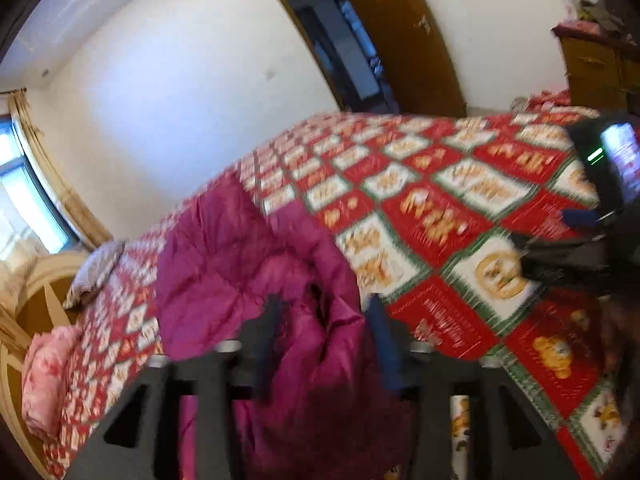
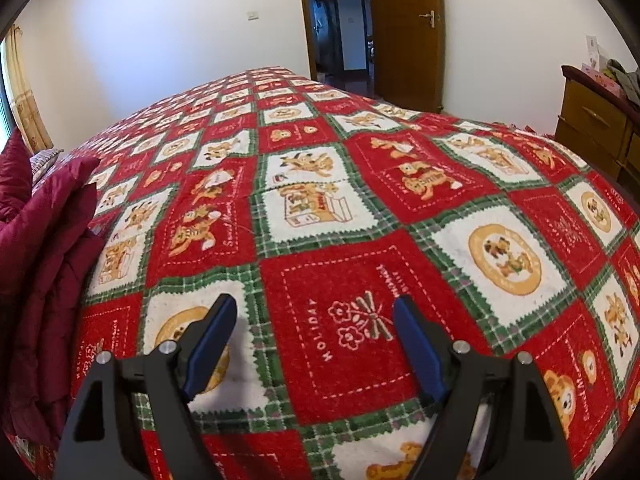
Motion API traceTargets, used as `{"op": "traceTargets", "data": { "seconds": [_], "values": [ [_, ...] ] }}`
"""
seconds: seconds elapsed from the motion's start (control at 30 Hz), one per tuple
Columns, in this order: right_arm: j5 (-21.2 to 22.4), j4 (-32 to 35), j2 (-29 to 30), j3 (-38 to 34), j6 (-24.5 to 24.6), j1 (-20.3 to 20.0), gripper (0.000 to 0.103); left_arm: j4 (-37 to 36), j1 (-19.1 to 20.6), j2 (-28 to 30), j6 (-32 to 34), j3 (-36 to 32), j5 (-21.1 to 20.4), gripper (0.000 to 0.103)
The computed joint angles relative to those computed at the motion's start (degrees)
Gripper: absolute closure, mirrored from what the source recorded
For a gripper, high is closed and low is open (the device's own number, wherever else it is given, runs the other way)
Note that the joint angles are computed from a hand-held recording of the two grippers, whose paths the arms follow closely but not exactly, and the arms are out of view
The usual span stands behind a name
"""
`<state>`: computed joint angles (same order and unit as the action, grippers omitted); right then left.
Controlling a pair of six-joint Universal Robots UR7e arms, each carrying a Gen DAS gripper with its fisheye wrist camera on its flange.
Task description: Fold large clothes
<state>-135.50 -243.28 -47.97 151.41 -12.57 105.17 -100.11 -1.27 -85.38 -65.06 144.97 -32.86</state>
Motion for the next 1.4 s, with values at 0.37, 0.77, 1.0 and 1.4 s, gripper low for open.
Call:
{"op": "traceTargets", "data": {
  "seconds": [0.37,0.77,1.0,1.4],
  "values": [
    [0.91,23.88,-9.18,-7.43,6.35,11.24,0.050,44.77,9.08,-12.00,-34.62,-11.57,1.57,0.018],
    [-1.85,47.08,0.50,-30.83,8.66,26.10,0.051,52.55,26.05,-11.15,-46.82,-17.55,9.17,0.018],
    [-2.68,47.42,7.52,-34.53,9.86,22.94,0.052,43.92,32.53,-9.53,-41.79,-17.47,13.76,0.018],
    [3.28,32.64,10.15,-27.06,7.59,15.14,0.052,8.82,37.13,-2.35,-15.09,-10.47,17.28,0.018]
  ]
}}
